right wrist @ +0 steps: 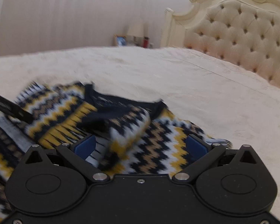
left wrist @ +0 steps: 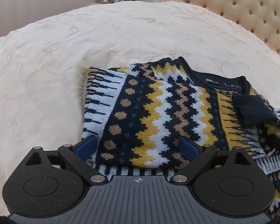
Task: Fold small clothes
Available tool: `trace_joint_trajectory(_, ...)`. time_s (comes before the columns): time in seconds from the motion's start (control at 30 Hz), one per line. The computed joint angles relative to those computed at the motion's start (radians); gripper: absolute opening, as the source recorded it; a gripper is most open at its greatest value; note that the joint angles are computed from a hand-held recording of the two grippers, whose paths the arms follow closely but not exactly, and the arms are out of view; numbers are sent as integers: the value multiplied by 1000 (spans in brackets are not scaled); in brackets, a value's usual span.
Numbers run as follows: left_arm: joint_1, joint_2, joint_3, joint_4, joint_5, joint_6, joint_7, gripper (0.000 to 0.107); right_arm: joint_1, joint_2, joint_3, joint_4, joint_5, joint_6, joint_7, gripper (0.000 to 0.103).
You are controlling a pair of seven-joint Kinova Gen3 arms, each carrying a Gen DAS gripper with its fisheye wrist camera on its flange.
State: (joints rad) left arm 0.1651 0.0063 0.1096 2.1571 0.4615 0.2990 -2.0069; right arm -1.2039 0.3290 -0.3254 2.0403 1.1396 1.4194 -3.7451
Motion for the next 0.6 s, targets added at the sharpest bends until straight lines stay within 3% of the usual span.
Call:
trace_joint_trajectory(0.1, -1, 1, 0, -1, 5, 2, -5, 95, 10, -7, 10, -11, -78, 32, -23, 102)
trace_joint_trajectory(0.37, -9, 3, -2, -1, 44, 9, -46, 96, 73, -98, 5, 51, -233, 14, -256, 102)
trace_joint_trajectory(0.5, -10, 4, -2, -1, 46, 8, -49, 96, 65, -116, -18, 72, -236, 66, -351, 102)
trace_joint_trajectory(0.6, -8, 2, -1, -1, 35, 7, -33, 96, 52, -143, -43, 125, -172, 59, -434, 102)
